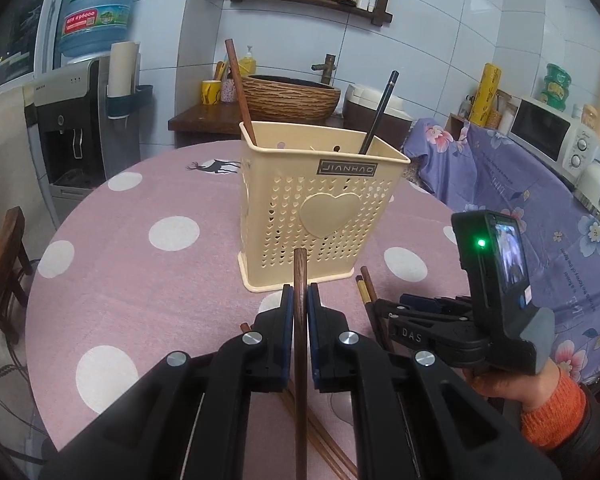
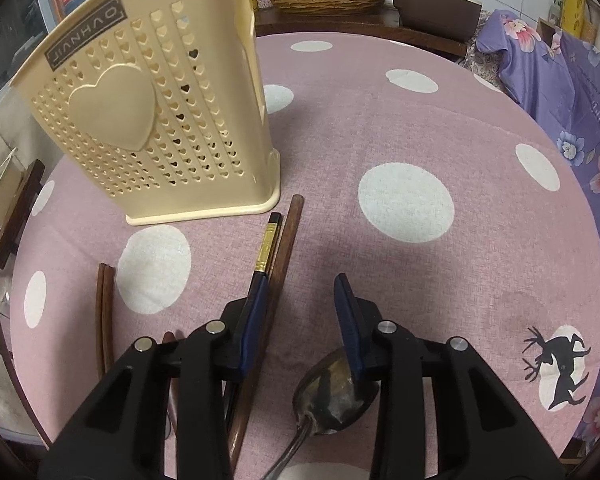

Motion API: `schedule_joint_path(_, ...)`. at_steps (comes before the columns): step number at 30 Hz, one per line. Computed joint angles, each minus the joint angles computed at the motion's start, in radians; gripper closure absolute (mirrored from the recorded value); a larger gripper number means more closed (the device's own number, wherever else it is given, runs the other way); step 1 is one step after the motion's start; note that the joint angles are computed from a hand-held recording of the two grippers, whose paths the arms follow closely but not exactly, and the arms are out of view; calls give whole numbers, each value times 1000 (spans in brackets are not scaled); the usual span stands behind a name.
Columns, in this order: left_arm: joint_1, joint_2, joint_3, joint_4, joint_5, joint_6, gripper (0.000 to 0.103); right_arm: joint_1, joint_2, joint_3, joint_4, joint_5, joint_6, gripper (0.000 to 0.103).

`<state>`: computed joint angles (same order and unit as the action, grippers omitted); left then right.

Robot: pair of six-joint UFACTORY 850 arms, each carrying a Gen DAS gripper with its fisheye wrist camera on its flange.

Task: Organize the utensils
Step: 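Grasp another brown chopstick with the left tool while the right tool grasps a gold-banded black chopstick, then lift both held chopsticks upright toward the cream basket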

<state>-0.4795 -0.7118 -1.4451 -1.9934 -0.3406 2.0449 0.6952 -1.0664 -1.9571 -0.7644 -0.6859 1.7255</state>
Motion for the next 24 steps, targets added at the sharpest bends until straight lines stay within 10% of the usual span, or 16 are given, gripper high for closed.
schedule_joint_path(15, 10, -2, -1, 23, -20, -30, 95, -36, -115, -213, 106, -121, -125, 93)
schedule_joint_path(24, 12, 0, 4, -14, -28, -3, 95, -41, -23, -40, -19, 27, 105, 94)
